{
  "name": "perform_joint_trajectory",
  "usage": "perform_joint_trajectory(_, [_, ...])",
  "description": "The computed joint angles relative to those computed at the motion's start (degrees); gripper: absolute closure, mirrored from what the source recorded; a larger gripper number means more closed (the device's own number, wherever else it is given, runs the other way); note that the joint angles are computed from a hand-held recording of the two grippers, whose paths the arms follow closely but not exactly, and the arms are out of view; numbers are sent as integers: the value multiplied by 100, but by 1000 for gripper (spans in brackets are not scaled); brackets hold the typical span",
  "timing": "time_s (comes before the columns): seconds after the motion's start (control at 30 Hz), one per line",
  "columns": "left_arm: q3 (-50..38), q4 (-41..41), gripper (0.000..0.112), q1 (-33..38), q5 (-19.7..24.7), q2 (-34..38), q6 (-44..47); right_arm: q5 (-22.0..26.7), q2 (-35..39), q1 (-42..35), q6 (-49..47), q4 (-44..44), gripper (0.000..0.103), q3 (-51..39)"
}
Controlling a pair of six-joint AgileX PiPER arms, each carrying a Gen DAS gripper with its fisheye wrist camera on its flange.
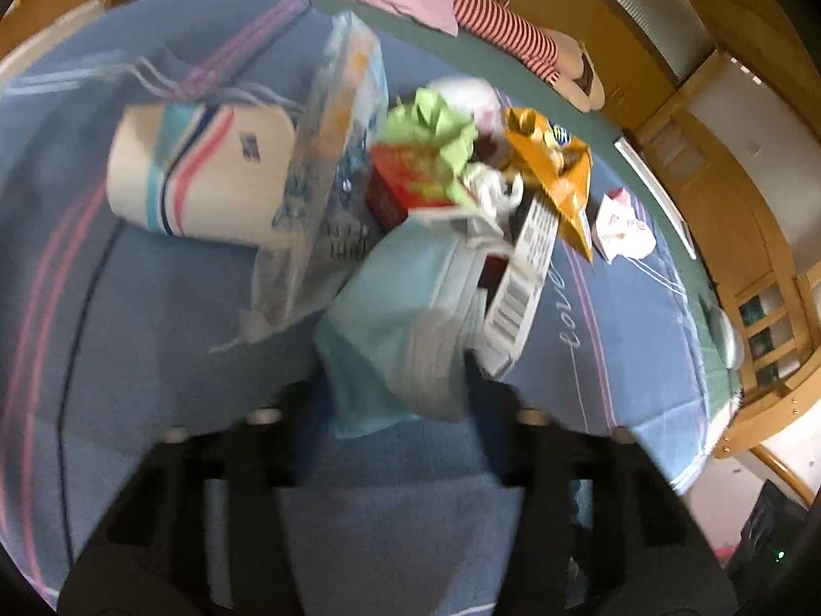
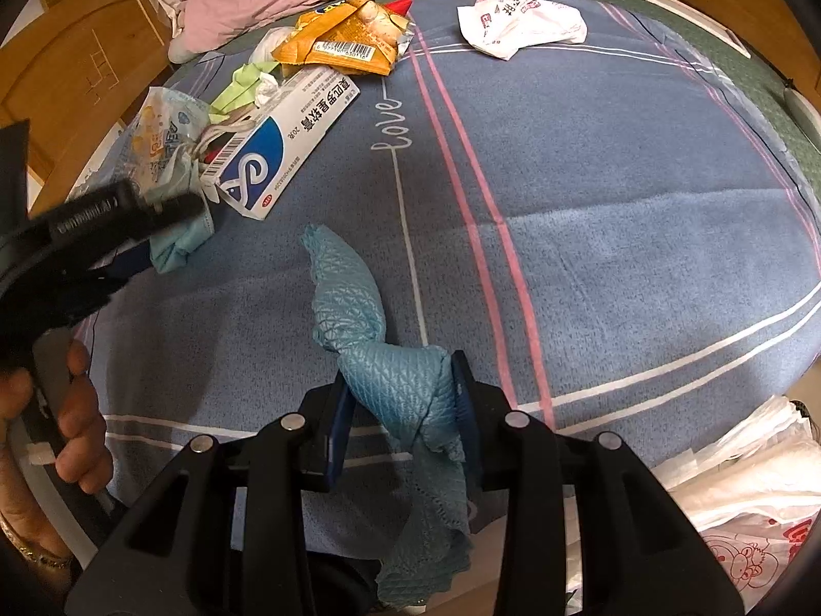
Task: Collect trash
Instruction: 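Grasp the blue face mask with the left gripper while the right holds the teal cloth, then drop the teal cloth and blue mask into the white bag, opening both grippers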
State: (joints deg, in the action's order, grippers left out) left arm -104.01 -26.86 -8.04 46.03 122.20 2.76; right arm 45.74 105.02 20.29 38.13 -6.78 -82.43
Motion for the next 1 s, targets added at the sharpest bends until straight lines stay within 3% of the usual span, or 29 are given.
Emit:
perform_joint_trajectory(0.03, [105, -62, 86, 12, -62, -51, 88, 17, 10, 13, 35, -31, 66, -17])
perform_joint_trajectory(0.1, [616, -104, 89, 48, -440, -401, 228, 34, -1, 55, 133, -124, 66, -12])
perform_joint_trajectory(0.3, [2870, 800, 89, -279, -2124, -2232, 109, -162, -207, -15, 212, 24, 67, 104])
perform_joint_trajectory(0.37, [3325, 1018, 89, -387, -2386, -2626, 81, -220, -397, 10, 363, -128, 67, 118])
perform_joint_trajectory(0.5, [3738, 318, 89, -424, -2232, -2935, 738, -337, -890, 61, 581, -460, 66, 189])
perform_joint_trajectory(0.6, [3728, 572, 89, -581, -2291, -2952, 486, -416, -1329, -34, 442, -299, 67, 318])
perform_joint_trajectory(0.7, [3745, 45, 89, -468, -2201, -2927, 950, -350, -1781, -171, 54, -27, 67, 492])
perform_joint_trajectory(0.87, [3752, -1405, 89, -98, -1816, -2840, 2170, 182, -2548, -303, -380, 25, 67, 876])
perform_joint_trajectory(1.0, [3816, -1868, 89, -12, -1669, -2839, 2529, 927, -3124, -197, -268, -467, 67, 1331])
